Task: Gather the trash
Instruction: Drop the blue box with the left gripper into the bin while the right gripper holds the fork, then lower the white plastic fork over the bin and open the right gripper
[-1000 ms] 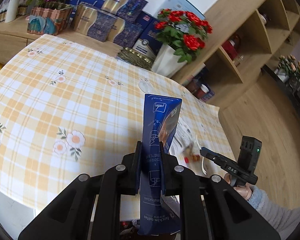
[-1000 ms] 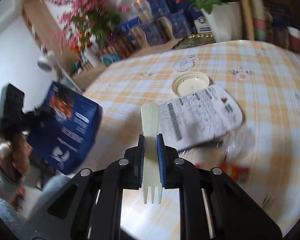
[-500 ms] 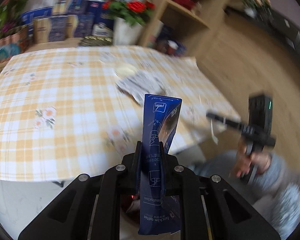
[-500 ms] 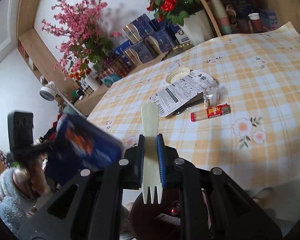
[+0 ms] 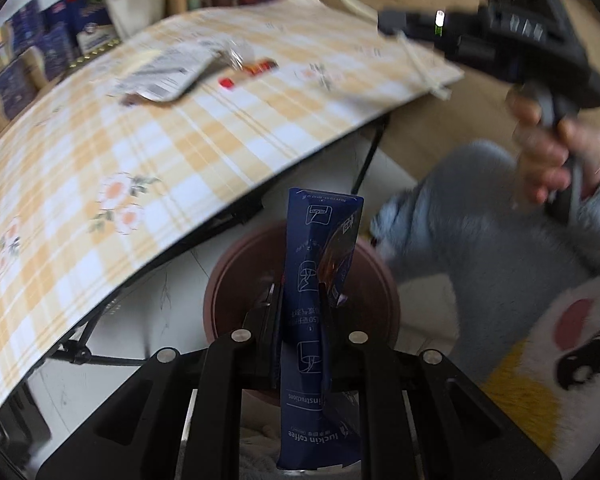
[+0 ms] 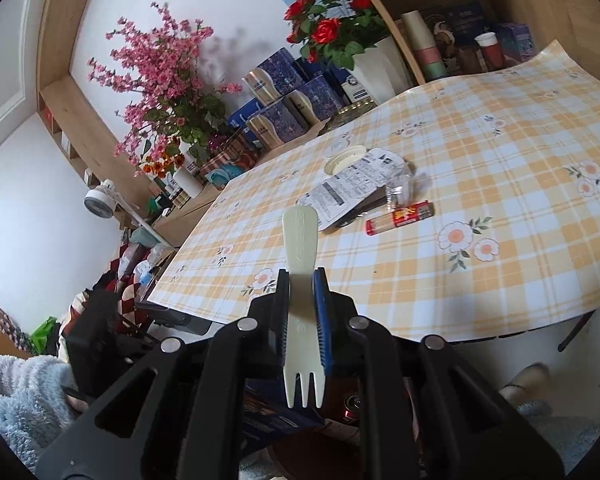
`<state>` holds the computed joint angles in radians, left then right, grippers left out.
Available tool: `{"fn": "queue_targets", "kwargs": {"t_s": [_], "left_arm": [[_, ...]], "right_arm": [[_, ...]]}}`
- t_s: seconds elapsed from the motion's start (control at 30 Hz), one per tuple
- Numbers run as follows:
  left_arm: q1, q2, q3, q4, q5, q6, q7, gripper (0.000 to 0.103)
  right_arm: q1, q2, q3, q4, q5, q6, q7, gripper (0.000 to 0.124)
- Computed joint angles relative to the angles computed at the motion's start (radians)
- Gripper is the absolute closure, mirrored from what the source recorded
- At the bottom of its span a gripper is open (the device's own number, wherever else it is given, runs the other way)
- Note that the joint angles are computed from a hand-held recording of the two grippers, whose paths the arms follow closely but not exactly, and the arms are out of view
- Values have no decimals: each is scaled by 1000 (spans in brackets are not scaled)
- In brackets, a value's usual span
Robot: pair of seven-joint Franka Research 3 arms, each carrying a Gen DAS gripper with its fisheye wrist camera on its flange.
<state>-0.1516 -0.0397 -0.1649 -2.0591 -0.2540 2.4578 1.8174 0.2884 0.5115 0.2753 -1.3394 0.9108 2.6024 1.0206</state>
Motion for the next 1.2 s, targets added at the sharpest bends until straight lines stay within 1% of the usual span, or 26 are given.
{"fn": "queue_targets", "kwargs": {"t_s": [0.07, 0.27, 0.37, 0.43, 0.47, 0.5, 0.57, 0.67, 0.7, 0.73, 0.77, 0.8, 0.83, 0.9, 0.93, 0.97, 1.0, 1.03, 1.07, 1.13, 1.17, 1.2], "left_arm": [[-3, 41, -6, 23, 20, -14, -6, 88], [-2, 161, -31, 96, 131, -59, -38, 88], [1, 187, -39, 110, 176, -63, -59, 87], [10, 197, -45, 118, 159, -46, -61, 77], [15, 191, -46, 113, 147, -31, -68, 60], [21, 184, -48, 107, 128, -12, -69, 47], [34, 161, -52, 92, 71, 29, -60, 40], [39, 109, -42, 54, 29, 99, -107, 27], [44, 71, -37, 18, -17, 149, -121, 22], [43, 47, -31, -4, -37, 178, -129, 19], [42, 8, -23, -46, -41, 231, -161, 15], [40, -23, -15, -78, -17, 271, -200, 13], [40, -49, -9, -106, 22, 304, -244, 12], [62, -100, -17, -165, 186, 367, -405, 8], [97, -131, -37, -198, 314, 396, -529, 7], [119, -152, -47, -217, 387, 411, -604, 6], [154, -185, -65, -247, 473, 432, -696, 6], [192, -210, -89, -271, 553, 448, -785, 6], [247, -240, -125, -298, 648, 466, -891, 6], [313, -274, -169, -326, 770, 472, -1025, 6], [346, -294, -189, -340, 824, 460, -1092, 6], [371, -315, -206, -355, 861, 432, -1162, 6]], "right_arm": [[-1, -4, -4, -15, 2, 7, 10, 108], [-9, 3, -15, -32, -8, 2, 46, 108], [-11, 9, -19, -32, -15, 1, 68, 108], [-9, 11, -22, -34, -25, 2, 82, 108], [-8, 12, -23, -35, -31, 2, 90, 108], [-9, 13, -21, -36, -33, 1, 93, 108], [-7, 14, -20, -41, -39, -2, 101, 108], [-3, 15, -15, -47, -48, -14, 104, 108], [-4, 14, -11, -50, -46, -18, 98, 108], [-5, 13, -4, -55, -41, -24, 85, 108], [-1, 14, -1, -55, -44, -34, 75, 108], [6, 14, -3, -57, -53, -41, 69, 108], [14, 15, -4, -58, -63, -48, 64, 108], [25, 18, -4, -57, -75, -64, 58, 108], [34, 22, -6, -53, -89, -77, 60, 108], [46, 27, -10, -45, -107, -88, 67, 108], [59, 31, -13, -42, -127, -97, 67, 108], [66, 30, -13, -43, -137, -100, 65, 108], [74, 31, -13, -44, -149, -107, 65, 108], [94, 33, -20, -44, -181, -121, 74, 108], [102, 30, -23, -47, -196, -124, 79, 108], [114, 30, -31, -46, -220, -127, 88, 108]]}}
